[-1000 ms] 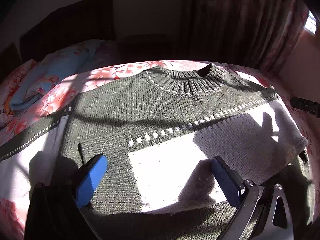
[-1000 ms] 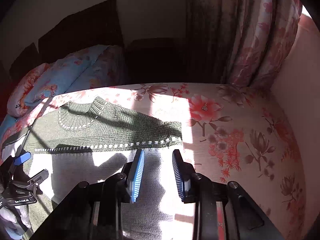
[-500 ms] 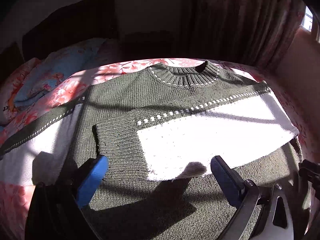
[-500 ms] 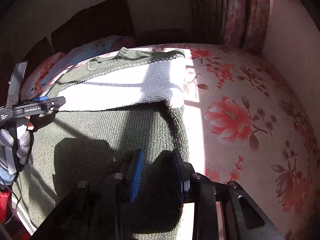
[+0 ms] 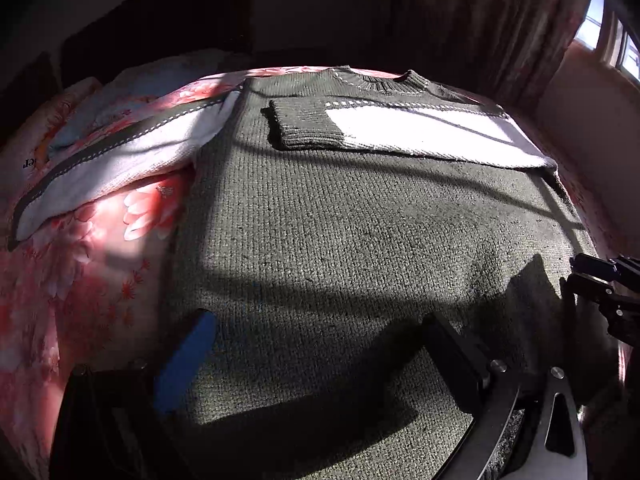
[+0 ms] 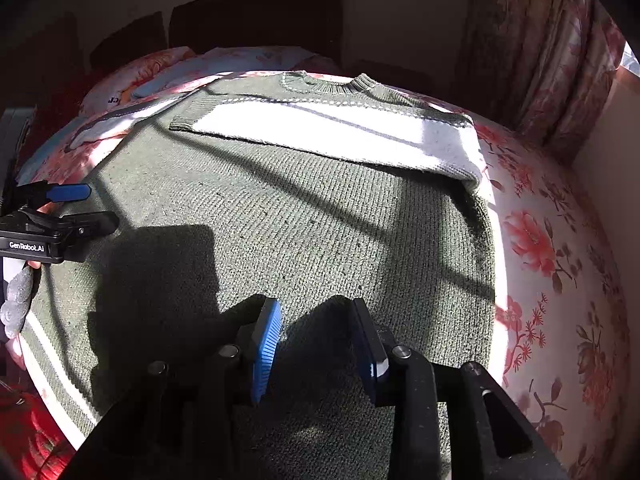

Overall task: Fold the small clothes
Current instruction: 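Release the sleeve and withdraw the right gripper, then grasp the cuff of the other sleeve with the left gripper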

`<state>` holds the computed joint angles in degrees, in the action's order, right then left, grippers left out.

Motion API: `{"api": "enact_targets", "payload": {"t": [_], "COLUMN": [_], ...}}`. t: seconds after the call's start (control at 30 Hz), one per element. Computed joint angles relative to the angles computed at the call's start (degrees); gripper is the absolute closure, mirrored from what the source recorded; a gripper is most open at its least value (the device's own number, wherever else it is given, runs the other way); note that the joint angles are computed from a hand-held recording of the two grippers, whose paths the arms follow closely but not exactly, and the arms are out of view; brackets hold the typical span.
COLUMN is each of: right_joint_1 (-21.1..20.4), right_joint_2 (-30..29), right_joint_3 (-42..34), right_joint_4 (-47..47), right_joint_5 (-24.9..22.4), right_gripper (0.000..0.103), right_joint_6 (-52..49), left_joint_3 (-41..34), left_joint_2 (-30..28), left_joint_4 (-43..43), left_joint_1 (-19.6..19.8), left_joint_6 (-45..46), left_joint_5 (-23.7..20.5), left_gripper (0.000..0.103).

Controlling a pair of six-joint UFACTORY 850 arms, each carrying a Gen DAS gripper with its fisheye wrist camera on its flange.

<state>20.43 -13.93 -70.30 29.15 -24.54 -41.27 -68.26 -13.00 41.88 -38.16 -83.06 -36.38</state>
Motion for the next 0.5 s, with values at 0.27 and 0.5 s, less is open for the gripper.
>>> {"api": "enact_targets", "payload": {"t": [0.27,0.5], "right_joint_1": [-0.6,2.3], "right_joint_2": [1.6,-6.8], "right_joint_3": [0.3,-11.4], "right_joint_4": [-1.8,4.5], "right_joint_5": [2.5,8.3], "right_gripper": [0.067,0.067], "right_joint_6": [4.8,2.3], "left_joint_3": [14.6,29.0], "left_joint_2": [14.8,26.9], "left_joint_4": [16.7,23.1], "left_joint_1": [6.2,27.0], "left_joint_6": [-26.6,-50.9], "left_joint_5": [3.9,15.1], "left_gripper": [0.0,0.0]}}
